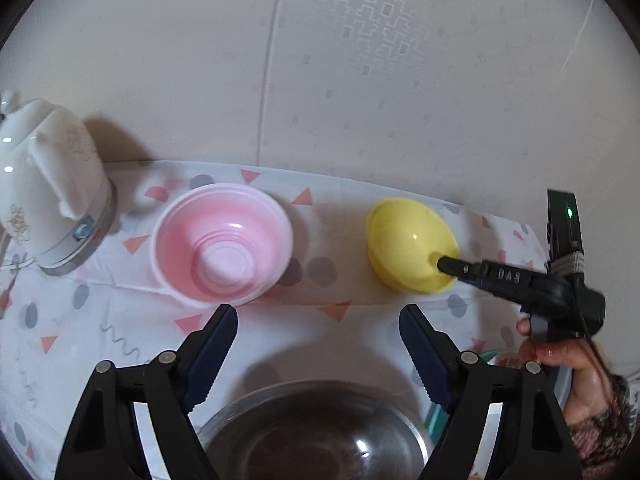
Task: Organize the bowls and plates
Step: 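Close both grippers on the yellow bowl rim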
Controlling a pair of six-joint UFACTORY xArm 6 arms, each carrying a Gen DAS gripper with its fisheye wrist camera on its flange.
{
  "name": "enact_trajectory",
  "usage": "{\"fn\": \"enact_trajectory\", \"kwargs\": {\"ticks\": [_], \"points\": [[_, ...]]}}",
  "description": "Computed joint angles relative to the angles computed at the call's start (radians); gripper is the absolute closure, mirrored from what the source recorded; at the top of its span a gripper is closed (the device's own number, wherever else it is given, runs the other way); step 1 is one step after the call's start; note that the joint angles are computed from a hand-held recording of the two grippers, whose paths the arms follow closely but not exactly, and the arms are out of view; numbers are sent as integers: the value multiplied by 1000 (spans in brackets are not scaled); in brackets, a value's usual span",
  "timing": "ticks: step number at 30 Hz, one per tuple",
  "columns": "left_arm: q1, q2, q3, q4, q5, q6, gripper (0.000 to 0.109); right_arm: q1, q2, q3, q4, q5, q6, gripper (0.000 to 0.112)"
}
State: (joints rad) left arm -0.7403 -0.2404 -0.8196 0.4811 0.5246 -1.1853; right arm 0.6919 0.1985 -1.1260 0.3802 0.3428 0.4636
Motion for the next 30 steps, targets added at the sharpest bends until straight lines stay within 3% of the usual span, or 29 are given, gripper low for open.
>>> {"fn": "enact_trajectory", "kwargs": {"ticks": [10,13,16,24,30], "points": [[-21,192,-172,-97,13,100,32,0,-83,100,113,-4,-124,97],[-23,255,-227,-163,26,155,46,1,-90,108,159,-6,-165,97],[-19,310,-269,-242,16,204,49,3,-88,109,192,-9,-192,97],[-31,402,-352,-283,42,248,68,12,-63,95,265,-19,-252,97],[-35,435,-367,-320,29,288,89,18,-62,99,284,-26,-268,97]]}}
